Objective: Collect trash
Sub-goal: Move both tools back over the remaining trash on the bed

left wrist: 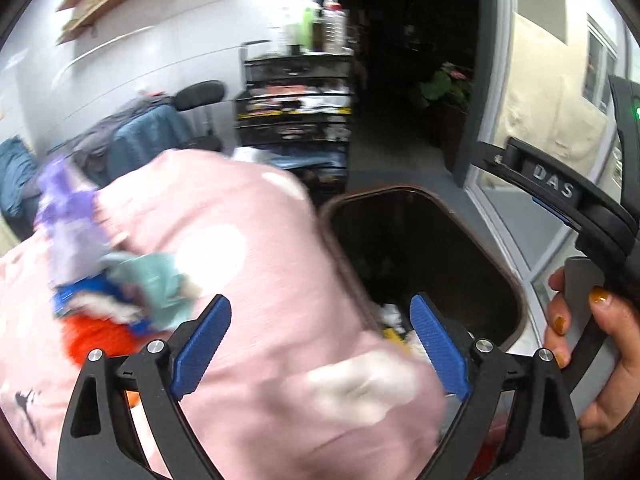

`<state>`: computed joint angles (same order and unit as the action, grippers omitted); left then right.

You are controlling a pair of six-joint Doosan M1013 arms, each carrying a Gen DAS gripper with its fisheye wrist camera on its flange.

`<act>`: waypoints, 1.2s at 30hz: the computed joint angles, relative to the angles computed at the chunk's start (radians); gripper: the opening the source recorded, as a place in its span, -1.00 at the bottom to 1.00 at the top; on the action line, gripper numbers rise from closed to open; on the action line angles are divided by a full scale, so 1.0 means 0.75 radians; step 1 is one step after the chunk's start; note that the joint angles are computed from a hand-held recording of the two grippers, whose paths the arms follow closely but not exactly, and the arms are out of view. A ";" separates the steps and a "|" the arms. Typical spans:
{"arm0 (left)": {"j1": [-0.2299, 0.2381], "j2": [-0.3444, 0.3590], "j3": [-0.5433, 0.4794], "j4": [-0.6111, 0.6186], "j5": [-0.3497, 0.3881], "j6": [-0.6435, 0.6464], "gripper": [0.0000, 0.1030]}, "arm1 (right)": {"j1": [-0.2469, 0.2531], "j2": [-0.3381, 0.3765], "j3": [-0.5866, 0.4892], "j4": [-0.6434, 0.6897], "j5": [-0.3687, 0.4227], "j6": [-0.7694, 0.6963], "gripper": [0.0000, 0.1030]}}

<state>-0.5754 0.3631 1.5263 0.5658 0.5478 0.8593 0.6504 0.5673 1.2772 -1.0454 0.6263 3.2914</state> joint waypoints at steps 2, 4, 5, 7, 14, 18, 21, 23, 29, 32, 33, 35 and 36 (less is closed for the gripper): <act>0.014 -0.027 0.038 0.104 0.014 -0.141 0.75 | 0.004 0.005 -0.010 0.041 -0.070 -0.078 0.89; 0.034 -0.043 0.057 0.118 0.023 -0.195 0.75 | 0.009 0.012 -0.021 0.102 -0.144 -0.167 0.89; 0.049 -0.053 0.068 0.117 0.031 -0.224 0.75 | 0.010 0.016 -0.026 0.138 -0.173 -0.211 0.89; 0.076 -0.073 0.095 0.144 0.043 -0.303 0.75 | 0.012 0.025 -0.038 0.236 -0.241 -0.333 0.89; 0.137 -0.106 0.153 0.232 0.137 -0.490 0.75 | 0.042 0.072 -0.113 0.590 -0.332 -0.813 0.89; 0.158 -0.107 0.167 0.273 0.180 -0.515 0.74 | 0.048 0.095 -0.152 0.919 -0.358 -1.143 0.89; 0.168 -0.108 0.177 0.270 0.197 -0.507 0.71 | 0.056 0.116 -0.187 1.095 -0.339 -1.334 0.89; 0.182 -0.104 0.174 0.240 0.202 -0.484 0.64 | 0.065 0.129 -0.208 1.151 -0.324 -1.411 0.89; 0.211 -0.091 0.162 0.151 0.208 -0.388 0.48 | 0.075 0.138 -0.222 1.217 -0.317 -1.510 0.89; 0.222 -0.073 0.141 0.112 0.224 -0.349 0.42 | 0.075 0.140 -0.225 1.245 -0.313 -1.542 0.89; 0.222 -0.068 0.134 0.101 0.233 -0.339 0.39 | 0.076 0.141 -0.227 1.250 -0.308 -1.547 0.89; 0.227 -0.058 0.121 0.082 0.242 -0.314 0.36 | 0.075 0.142 -0.228 1.267 -0.306 -1.564 0.89; 0.229 -0.053 0.115 0.075 0.246 -0.302 0.35 | 0.075 0.142 -0.228 1.270 -0.306 -1.567 0.89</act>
